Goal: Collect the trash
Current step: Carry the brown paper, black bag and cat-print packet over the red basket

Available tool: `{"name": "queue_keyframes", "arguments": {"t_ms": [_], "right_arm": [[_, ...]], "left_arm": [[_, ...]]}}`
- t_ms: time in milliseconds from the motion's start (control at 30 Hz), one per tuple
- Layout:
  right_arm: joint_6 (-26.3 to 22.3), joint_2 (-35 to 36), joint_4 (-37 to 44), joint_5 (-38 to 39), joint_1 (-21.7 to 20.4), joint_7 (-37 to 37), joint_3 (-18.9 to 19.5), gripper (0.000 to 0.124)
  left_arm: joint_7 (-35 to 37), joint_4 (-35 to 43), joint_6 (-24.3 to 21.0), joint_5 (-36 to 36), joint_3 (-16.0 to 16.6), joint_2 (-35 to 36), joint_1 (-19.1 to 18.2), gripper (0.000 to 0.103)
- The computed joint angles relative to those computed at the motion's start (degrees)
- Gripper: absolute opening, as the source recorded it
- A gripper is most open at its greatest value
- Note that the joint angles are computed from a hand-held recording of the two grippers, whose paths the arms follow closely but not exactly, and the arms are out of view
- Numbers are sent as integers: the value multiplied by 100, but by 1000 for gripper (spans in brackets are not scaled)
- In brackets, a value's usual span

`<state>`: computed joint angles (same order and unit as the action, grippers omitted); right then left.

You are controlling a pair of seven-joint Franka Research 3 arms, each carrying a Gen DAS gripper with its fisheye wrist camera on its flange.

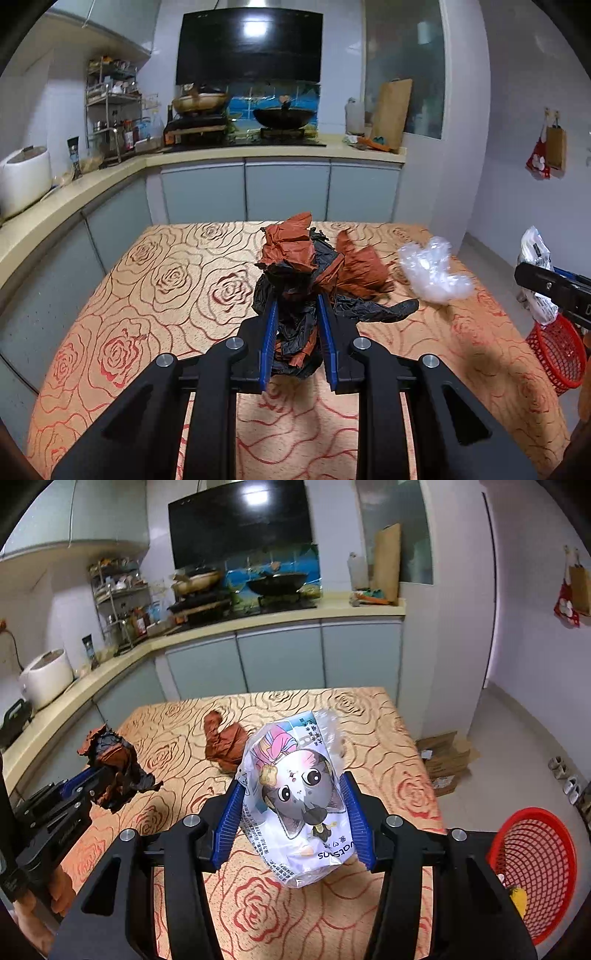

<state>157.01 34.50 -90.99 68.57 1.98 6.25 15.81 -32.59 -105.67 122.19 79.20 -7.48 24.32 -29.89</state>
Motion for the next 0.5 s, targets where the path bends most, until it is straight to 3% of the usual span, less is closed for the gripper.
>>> {"name": "queue_keyframes", "arguments": {"t_ms": [500], "right_arm": [[-78,-214,-112,618,-384,-234,-218,50]], "left_arm": [[747,1145,136,81,114,632,-432,21]]}}
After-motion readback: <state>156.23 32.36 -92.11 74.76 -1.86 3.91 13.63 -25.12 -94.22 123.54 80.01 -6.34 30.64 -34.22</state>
